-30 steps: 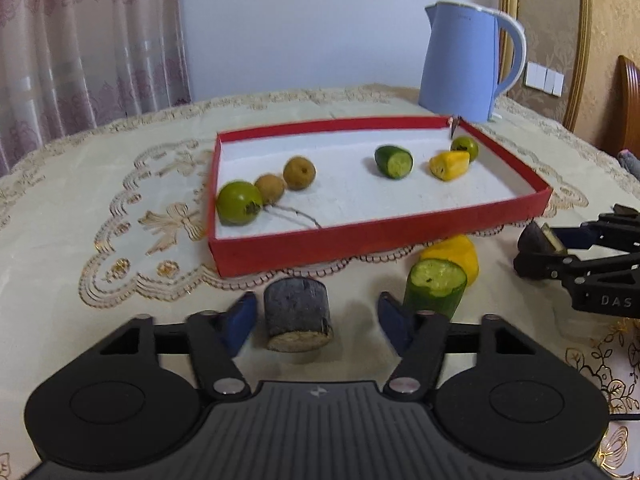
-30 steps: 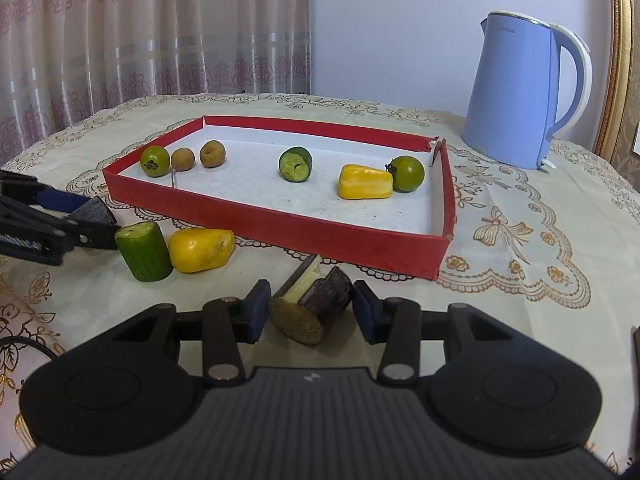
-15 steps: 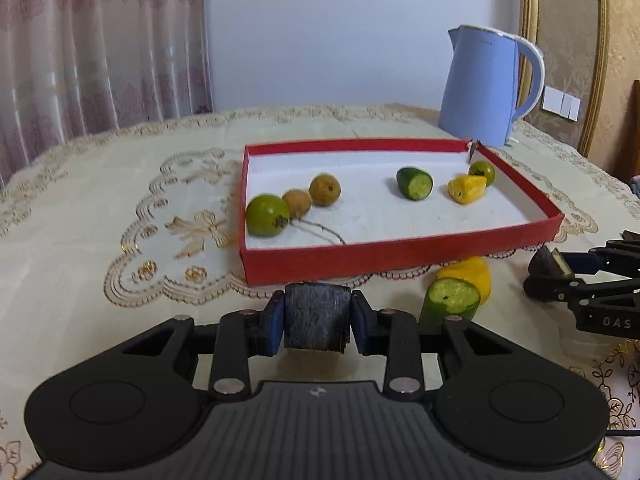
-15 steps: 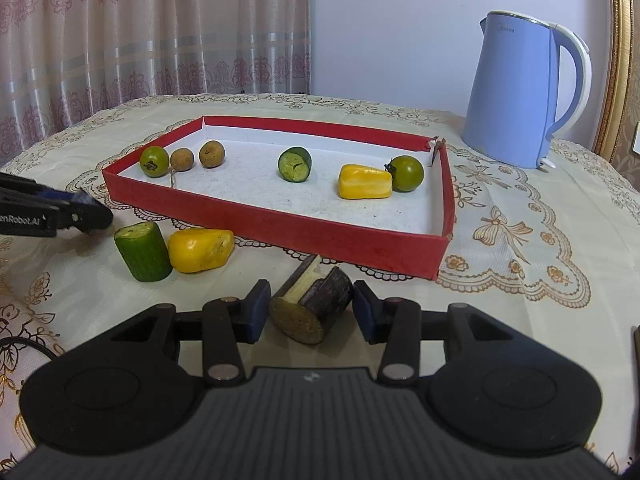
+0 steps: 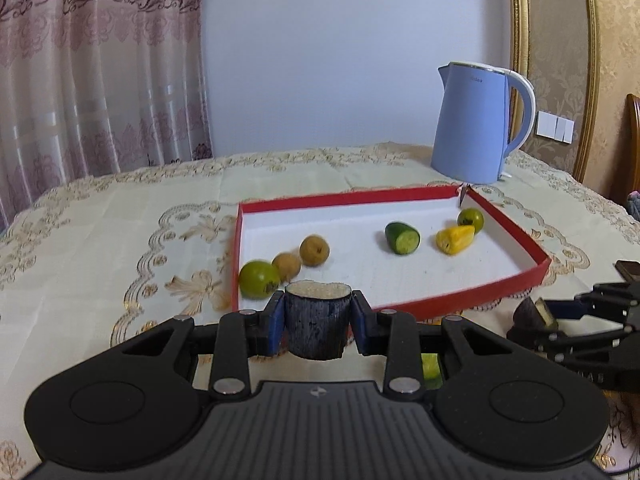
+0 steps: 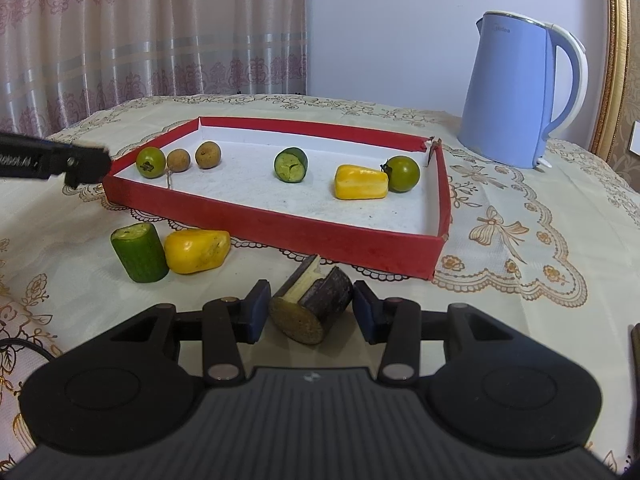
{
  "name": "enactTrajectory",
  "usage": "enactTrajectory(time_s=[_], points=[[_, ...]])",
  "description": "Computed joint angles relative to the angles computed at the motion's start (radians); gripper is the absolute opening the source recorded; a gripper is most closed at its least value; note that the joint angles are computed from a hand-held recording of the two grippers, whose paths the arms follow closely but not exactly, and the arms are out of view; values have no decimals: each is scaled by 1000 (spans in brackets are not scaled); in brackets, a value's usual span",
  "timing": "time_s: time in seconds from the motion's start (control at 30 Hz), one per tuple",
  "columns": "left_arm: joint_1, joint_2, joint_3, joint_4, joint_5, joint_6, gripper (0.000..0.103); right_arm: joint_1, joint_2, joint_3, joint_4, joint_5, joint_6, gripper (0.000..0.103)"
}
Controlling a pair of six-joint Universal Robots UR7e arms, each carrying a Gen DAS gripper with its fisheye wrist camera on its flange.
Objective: Organize fruits
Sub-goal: 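Grasp and lift the grey log piece with the left gripper while the right holds the eggplant, then open the left gripper to drop the log piece into the tray while the right grips the eggplant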
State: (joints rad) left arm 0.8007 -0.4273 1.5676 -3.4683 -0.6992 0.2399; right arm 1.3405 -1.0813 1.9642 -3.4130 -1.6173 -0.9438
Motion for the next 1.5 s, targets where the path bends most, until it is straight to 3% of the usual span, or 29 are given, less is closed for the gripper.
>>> enactTrajectory(time_s=[0.27,0.47,0.83,1.07,1.13,1.27,1.37,1.5], points=[[17,74,-138,2,-26,83,33,0,0,-1,1,0,1,42],[36,138,-283,92,-54,103,33,0,0,-1,1,0,1,42],[74,301,-616,378,-12,50,33,1,1,-1,0,-3,1,42],[84,297,-632,477,0,-43,33,2,0,-1,1,-3,0,42],[82,281,-602,441,-1,-53,34,2,1,-1,0,-4,-2,42],[64,239,-518,342,21,-25,56,3,2,-1,-5,-6,-5,42],[39,222,-445,179,101,71,56,2,2,-1,-5,-7,-7,42],[12,201,-323,-139,174,222,57,2,1,0,-6,-7,-3,42]])
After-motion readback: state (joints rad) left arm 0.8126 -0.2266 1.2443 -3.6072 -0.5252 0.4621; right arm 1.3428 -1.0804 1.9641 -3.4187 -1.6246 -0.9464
